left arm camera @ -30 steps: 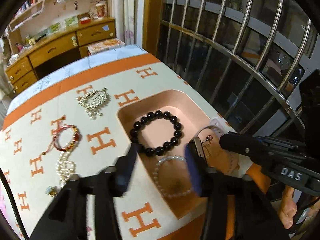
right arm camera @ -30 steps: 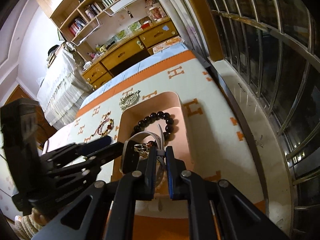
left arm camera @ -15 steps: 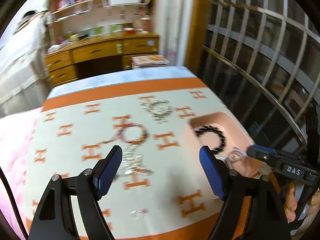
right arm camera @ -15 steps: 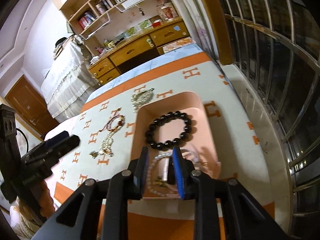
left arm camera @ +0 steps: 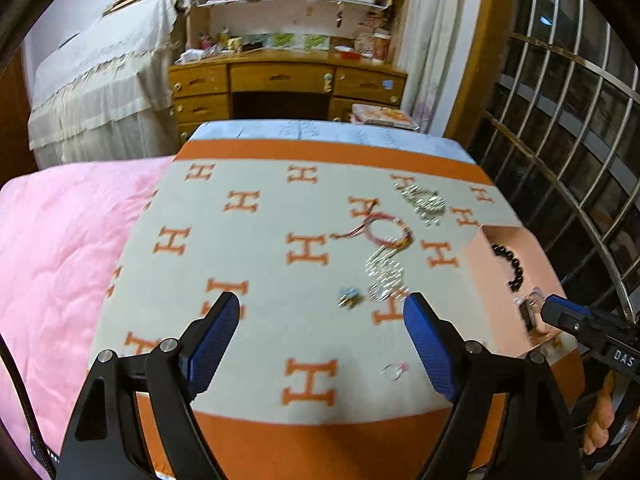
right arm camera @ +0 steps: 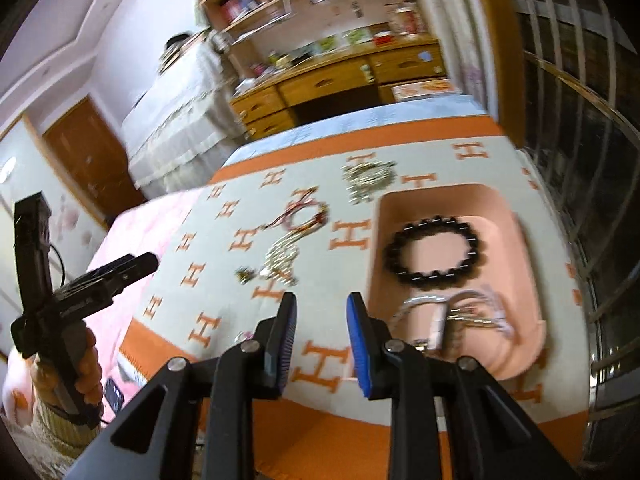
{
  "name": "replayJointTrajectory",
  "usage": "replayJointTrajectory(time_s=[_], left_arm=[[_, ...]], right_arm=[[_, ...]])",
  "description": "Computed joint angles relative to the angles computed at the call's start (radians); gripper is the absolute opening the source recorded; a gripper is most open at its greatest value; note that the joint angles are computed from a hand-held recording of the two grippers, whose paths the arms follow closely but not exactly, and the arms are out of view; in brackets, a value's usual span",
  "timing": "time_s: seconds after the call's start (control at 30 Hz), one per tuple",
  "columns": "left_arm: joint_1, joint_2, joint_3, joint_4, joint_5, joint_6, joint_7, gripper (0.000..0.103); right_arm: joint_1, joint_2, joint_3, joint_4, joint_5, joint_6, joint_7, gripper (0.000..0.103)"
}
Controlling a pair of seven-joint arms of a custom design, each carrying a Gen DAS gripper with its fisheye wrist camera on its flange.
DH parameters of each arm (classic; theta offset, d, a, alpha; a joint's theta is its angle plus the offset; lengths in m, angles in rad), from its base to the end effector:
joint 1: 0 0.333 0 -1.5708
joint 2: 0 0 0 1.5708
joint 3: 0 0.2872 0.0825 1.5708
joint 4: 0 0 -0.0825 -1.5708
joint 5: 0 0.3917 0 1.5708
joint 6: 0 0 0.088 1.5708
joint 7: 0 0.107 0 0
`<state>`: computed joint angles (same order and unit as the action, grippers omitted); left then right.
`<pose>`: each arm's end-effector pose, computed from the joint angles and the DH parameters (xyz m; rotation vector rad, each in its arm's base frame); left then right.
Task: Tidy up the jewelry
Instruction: 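Grasp the silver ring with pink stone with the right tool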
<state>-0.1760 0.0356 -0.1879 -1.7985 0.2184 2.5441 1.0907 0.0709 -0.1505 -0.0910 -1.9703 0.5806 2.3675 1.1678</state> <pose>0.5871 -0.2247 0.5711 -1.8284 1.8588 -0.8175 0.5699 -0.0076 0.5688 -1.7647 1.6419 -0.2026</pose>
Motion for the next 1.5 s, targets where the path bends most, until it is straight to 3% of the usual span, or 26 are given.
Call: replayJointTrajectory(time_s=[0.27,0.53,1.07,1.5], left_arm=[[0.030,-0.058,0.014,-0.119,-0.086,0.007,0.028,0.083],[0.044,-0.074,0.019,-0.175,-0.199,0.027,0.109,0.083],[0.068,-0.081,0.037,-0.222,-0.367,0.055,0.232,0.083],[0.084,-0.073,0.043,-0.229,-0.424,0.055,0.263,0.083]], right_arm=[[0.054,0.025,0.042,0.023,-0.042,-0.126,-0.114,0.032],[0.066,0.139,0.071,0.112,-0.064,-0.272,-0.081,0.032],[0.064,0.230,0.103,0.194,-0.168,-0.240,0.093,0.032],[0.084,0.270,0.122,0.218,-0.230,-0.146,0.140,0.032]])
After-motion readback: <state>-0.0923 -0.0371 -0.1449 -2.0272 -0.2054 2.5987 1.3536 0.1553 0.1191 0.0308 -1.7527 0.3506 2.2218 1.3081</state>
